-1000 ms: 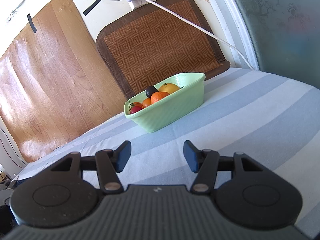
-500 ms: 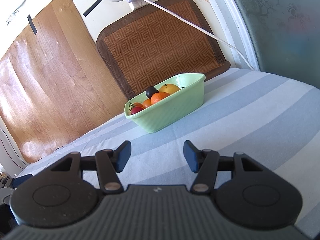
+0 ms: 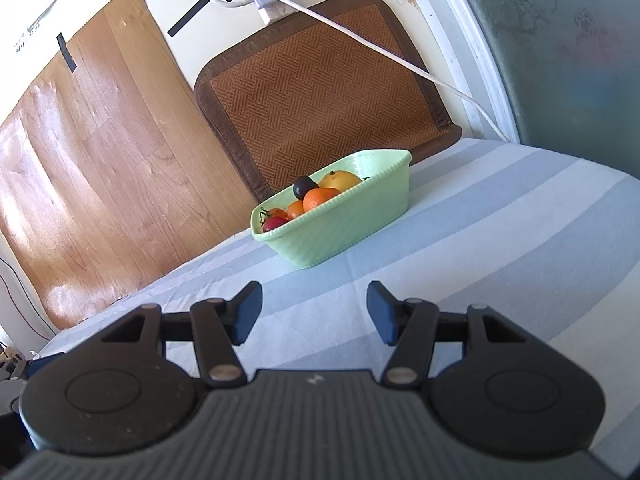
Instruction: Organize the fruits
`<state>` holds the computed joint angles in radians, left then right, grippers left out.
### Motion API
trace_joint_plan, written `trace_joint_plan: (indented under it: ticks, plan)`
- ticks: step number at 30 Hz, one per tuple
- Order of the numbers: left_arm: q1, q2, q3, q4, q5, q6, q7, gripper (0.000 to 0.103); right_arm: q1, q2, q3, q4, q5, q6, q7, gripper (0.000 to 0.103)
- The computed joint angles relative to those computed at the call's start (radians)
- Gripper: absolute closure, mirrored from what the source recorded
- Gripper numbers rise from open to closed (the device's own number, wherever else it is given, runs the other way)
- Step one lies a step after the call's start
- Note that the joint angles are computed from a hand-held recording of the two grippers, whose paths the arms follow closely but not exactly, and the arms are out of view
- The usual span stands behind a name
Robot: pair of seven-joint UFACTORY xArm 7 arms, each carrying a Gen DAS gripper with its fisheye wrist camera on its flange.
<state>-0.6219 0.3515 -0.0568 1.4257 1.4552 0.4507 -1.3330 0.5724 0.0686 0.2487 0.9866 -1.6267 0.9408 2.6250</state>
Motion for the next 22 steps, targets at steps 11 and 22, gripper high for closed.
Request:
trace_joint_plan:
  ticks: [11,22]
  plan:
    - [0.014,0.001,0.000,-0.010,-0.145,-0.074,0.113,0.000,-0.001,-0.002,0.000,-0.004,-0.012,0.001,0.003,0.043]
    - [0.013,-0.004,0.031,-0.043,-0.367,-0.228,0.285,0.000,0.000,-0.003,0.001,-0.005,-0.011,0.003,-0.002,0.043]
